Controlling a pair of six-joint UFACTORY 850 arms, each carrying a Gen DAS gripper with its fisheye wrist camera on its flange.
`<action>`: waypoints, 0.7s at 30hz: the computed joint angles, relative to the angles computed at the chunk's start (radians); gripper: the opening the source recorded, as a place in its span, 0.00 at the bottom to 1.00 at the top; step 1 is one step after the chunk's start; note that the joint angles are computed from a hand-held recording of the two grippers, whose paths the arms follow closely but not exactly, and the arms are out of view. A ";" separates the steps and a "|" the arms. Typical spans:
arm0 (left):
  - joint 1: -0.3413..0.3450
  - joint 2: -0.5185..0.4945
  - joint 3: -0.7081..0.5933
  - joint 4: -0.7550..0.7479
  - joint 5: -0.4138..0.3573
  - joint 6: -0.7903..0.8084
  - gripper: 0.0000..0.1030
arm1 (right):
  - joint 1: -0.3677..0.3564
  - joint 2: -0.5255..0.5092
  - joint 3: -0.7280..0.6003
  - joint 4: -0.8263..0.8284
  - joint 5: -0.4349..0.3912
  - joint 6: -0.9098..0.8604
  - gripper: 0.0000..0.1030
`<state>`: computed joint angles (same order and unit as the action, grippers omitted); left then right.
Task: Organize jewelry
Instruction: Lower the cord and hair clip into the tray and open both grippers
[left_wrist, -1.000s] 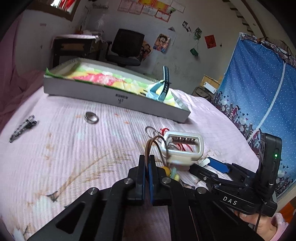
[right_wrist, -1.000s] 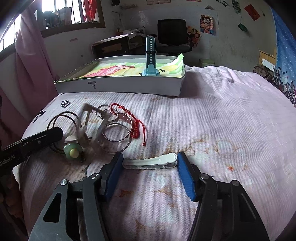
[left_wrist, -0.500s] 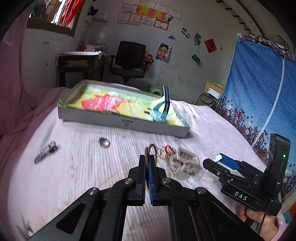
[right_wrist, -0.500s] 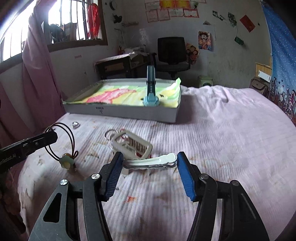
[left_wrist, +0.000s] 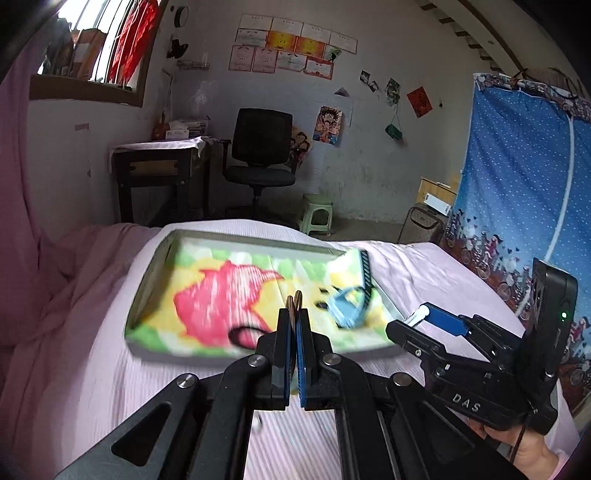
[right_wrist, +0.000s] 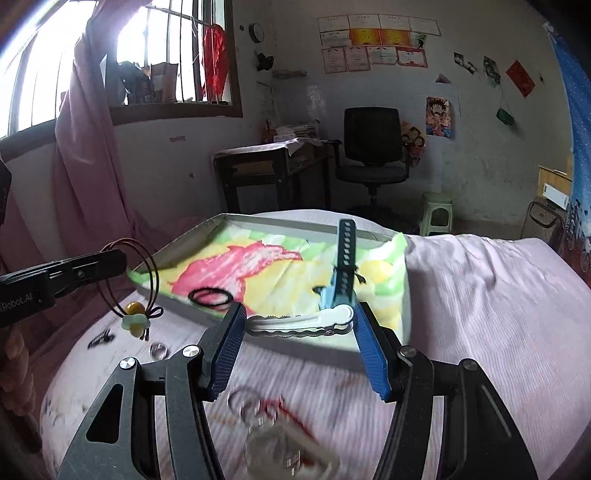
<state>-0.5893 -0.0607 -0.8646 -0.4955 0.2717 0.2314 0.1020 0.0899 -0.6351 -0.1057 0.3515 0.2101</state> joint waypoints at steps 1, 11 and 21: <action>0.017 -0.031 -0.031 0.042 -0.011 -0.040 0.03 | 0.005 -0.021 -0.021 0.015 -0.003 -0.011 0.53; 0.076 -0.206 -0.177 0.123 -0.086 -0.110 0.03 | 0.030 -0.225 -0.170 0.042 -0.071 -0.015 0.53; 0.103 -0.273 -0.217 0.162 -0.178 -0.187 0.03 | 0.011 -0.282 -0.221 -0.276 -0.162 0.317 0.53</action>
<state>-0.4860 -0.3341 -1.0818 -0.3339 0.0936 0.0444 0.1132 -0.1916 -0.8561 -0.3817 0.1895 0.5268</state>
